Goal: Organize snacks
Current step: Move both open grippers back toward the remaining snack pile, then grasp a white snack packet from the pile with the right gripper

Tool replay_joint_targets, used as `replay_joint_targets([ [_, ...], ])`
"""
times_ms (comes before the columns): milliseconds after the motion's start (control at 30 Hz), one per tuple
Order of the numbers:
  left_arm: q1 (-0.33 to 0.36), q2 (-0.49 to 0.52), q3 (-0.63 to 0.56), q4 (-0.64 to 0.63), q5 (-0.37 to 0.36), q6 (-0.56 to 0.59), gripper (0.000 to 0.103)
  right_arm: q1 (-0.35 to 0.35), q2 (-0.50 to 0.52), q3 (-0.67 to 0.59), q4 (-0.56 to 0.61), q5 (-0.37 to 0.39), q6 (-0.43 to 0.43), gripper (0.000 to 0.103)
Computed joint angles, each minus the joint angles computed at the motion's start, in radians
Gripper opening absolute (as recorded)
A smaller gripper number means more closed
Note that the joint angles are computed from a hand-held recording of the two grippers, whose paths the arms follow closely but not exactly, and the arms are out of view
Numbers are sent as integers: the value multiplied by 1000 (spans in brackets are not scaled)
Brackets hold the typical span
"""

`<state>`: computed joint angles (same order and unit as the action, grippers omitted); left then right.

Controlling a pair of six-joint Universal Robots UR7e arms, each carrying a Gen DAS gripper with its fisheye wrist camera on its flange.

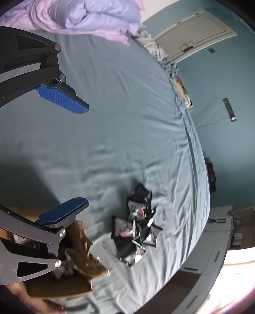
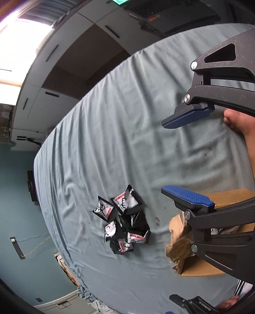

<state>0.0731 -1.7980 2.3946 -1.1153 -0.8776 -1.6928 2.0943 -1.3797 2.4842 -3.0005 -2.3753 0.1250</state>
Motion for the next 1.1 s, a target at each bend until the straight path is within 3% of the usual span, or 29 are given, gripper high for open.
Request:
replay_joint_targets([
  [200,4,-8,7,-37,-14,24,89,17,18,-9,38,-6,-18,59],
  [367,9,-11,13,-69,-19,54,89,-12,-4,-21,95,77,-44,59],
  [667,34,12,11,-85,-23,72,89,-78,19,-77,-4,130,-145,59],
  [900,59,-10,19,-113,-15,84,89,-237,52,-162,100,377,-85,59],
  [1100,96,-12,30,-164,-15,127,89,-232,228,-290,151,312,-145,59],
])
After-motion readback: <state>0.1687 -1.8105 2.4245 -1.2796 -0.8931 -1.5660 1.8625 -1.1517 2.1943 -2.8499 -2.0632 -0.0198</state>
